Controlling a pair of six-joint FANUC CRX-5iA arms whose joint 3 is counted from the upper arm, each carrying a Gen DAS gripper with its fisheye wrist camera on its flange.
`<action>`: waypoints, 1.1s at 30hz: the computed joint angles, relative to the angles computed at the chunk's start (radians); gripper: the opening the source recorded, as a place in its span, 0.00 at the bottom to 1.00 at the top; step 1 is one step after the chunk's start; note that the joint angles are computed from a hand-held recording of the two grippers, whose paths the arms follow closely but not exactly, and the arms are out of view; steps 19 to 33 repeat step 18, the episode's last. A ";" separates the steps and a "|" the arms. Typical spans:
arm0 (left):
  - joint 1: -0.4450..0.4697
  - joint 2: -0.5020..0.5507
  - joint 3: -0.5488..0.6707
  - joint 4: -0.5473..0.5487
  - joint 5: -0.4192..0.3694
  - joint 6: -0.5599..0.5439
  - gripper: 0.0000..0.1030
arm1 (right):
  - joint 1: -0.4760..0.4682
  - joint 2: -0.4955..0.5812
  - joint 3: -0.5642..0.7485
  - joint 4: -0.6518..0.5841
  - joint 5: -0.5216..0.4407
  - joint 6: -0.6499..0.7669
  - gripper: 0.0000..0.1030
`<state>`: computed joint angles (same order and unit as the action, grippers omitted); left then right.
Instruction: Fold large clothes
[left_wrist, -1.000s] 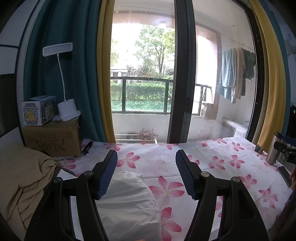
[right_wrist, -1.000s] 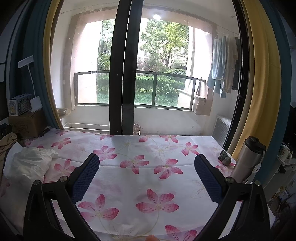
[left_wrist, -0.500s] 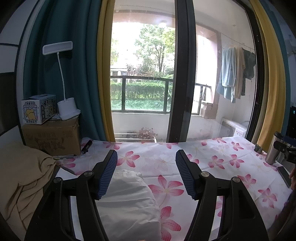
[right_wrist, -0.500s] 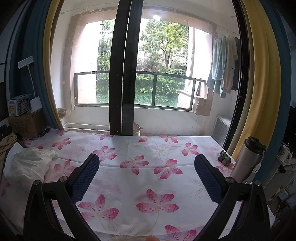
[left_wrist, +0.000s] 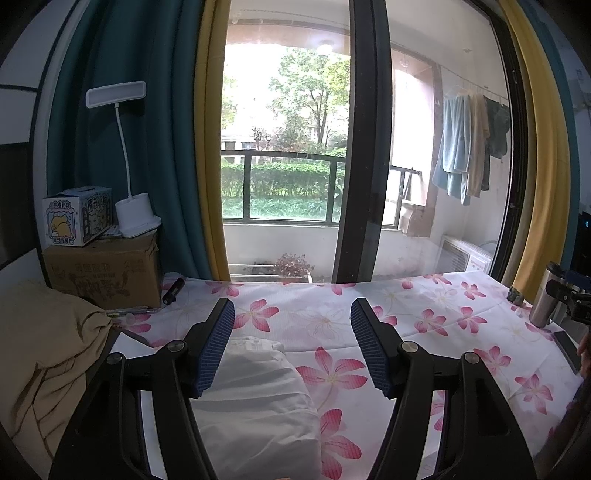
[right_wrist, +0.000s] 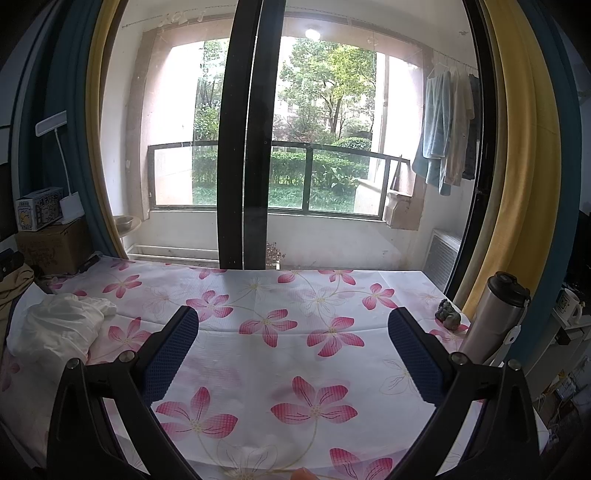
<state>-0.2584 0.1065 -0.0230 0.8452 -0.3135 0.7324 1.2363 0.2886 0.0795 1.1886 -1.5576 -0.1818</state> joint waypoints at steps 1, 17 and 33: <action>0.000 0.000 0.000 -0.002 0.000 0.002 0.67 | 0.000 0.000 0.000 0.001 0.001 0.000 0.98; 0.008 0.000 0.002 -0.016 -0.017 0.014 0.67 | -0.002 0.007 0.008 -0.004 0.002 0.006 0.98; 0.010 0.002 0.010 -0.036 -0.024 0.033 0.67 | -0.002 0.004 0.003 -0.003 0.006 0.003 0.98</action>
